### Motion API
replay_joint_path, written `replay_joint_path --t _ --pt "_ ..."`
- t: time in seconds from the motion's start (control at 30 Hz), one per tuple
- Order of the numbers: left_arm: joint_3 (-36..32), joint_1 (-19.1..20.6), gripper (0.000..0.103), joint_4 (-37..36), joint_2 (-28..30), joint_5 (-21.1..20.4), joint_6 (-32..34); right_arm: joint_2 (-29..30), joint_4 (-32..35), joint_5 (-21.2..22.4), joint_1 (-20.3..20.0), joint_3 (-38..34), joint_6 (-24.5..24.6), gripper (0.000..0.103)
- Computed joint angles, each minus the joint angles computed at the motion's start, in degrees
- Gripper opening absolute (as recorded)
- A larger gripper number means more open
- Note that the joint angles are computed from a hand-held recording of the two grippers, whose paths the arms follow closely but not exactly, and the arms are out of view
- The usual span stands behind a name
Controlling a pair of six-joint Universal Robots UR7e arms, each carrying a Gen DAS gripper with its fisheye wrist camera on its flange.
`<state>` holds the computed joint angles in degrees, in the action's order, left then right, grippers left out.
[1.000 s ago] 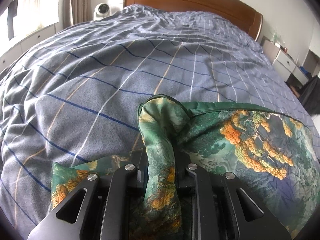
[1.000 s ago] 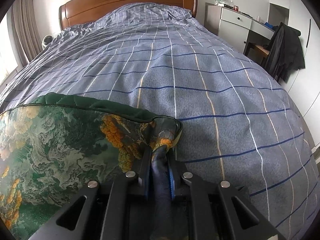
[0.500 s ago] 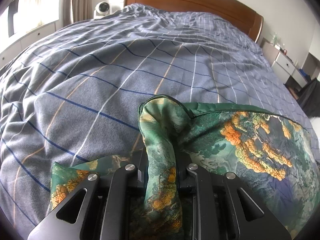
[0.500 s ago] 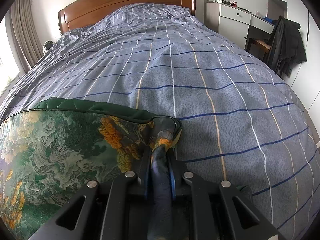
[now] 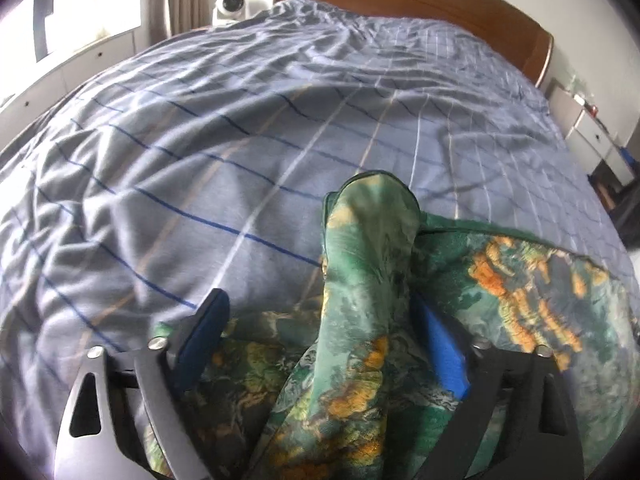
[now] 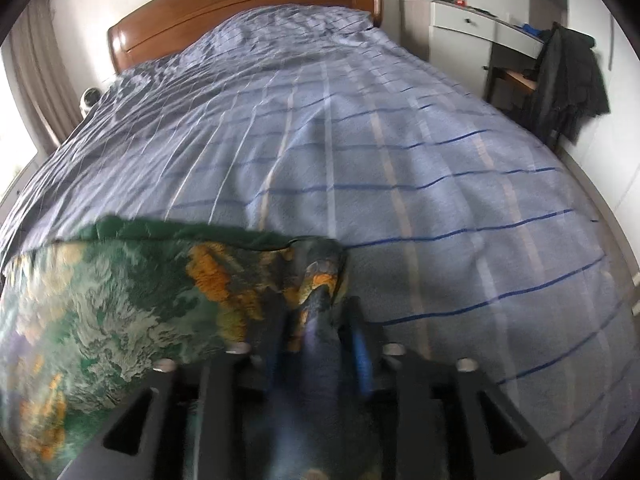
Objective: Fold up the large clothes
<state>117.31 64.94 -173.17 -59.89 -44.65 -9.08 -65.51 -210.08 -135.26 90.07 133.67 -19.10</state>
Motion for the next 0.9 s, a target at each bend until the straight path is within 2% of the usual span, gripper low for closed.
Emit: replay_joint_path --t 0.03,0.1,0.27,0.4,0.5,0.6,0.73,0.9 --pt "0.1 -0.1 0.093 0.8 -0.8 -0.6 0.1 -1.3 0.5 -0.1 0.5 0.3 0.4 0.046" --pt "0.9 -1.0 0.093 1.7 -2.6 -1.0 0.6 -3.9 0.1 -0.5 2.3 0.8 -0.5 0.047" --pt "5.1 -5.5 0.095 3.2 -8.4 -0.7 -0.2 -7.5 -2.2 -5.6 10.3 1.1 -7.3 0.053" --pt "10.1 -10.1 0.099 2.4 -12.6 -1.1 -0.3 -10.0 1.6 -7.6 17.3 4.3 -6.3 0.064" --pt "11.8 -12.9 0.100 4.1 -13.7 -1.8 -0.9 -11.3 7.7 -8.0 21.6 8.5 -2.4 0.064" --pt "11.4 -15.1 0.100 8.2 -13.0 -3.7 -2.4 -11.0 11.6 -9.2 24.7 13.0 4.1 0.064" --pt "9.6 -17.7 0.100 9.2 -8.7 -5.1 -0.4 -9.6 9.6 -9.6 27.7 18.8 11.0 0.064" --pt "3.0 -17.5 0.100 13.4 -1.3 -6.1 -0.8 -9.2 7.4 -6.6 30.3 26.1 23.3 0.064"
